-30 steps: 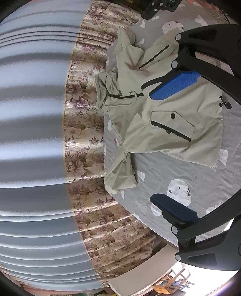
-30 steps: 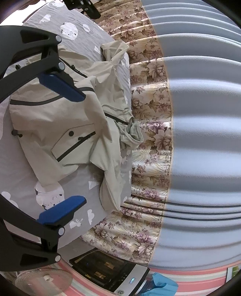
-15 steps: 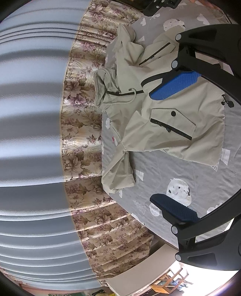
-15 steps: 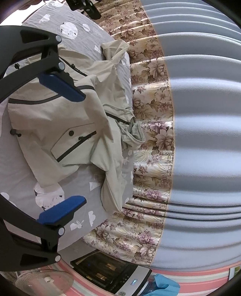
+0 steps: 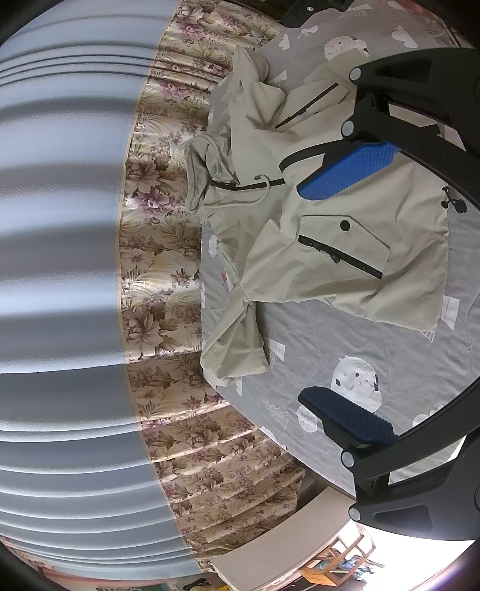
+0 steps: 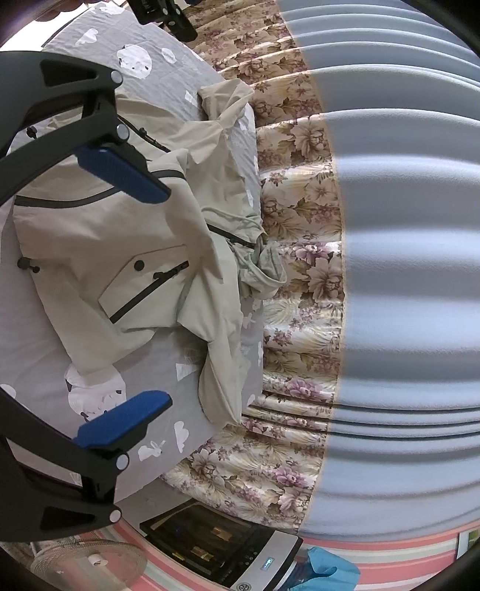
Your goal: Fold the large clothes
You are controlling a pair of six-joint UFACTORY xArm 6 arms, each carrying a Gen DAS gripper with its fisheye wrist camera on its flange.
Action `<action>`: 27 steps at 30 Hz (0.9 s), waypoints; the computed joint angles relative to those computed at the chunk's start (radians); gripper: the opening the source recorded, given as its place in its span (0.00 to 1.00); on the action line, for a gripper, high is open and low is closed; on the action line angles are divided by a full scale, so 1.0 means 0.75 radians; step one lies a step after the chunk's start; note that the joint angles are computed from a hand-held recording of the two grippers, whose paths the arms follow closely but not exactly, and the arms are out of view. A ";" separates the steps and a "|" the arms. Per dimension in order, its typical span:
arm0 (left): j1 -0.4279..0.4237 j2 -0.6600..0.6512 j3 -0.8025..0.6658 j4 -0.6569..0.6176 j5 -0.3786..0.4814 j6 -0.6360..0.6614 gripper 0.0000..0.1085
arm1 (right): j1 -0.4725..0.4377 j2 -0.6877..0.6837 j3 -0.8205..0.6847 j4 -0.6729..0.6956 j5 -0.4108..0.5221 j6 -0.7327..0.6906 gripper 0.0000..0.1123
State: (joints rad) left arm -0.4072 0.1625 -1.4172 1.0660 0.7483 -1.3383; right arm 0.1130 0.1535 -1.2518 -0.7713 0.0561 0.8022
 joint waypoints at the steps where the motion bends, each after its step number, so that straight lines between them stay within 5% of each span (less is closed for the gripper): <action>1: 0.001 0.002 -0.002 -0.002 0.001 0.002 0.92 | 0.000 0.000 0.000 -0.002 0.003 -0.002 0.90; 7: 0.007 -0.001 0.004 -0.014 -0.002 0.005 0.92 | -0.001 -0.005 0.006 -0.008 -0.007 -0.009 0.90; 16: 0.038 -0.032 0.071 -0.006 -0.024 -0.035 0.92 | -0.021 0.002 -0.040 -0.359 0.005 0.281 0.90; 27: 0.055 -0.015 0.023 -0.071 0.028 0.022 0.92 | -0.016 0.026 -0.039 -0.182 -0.003 0.112 0.90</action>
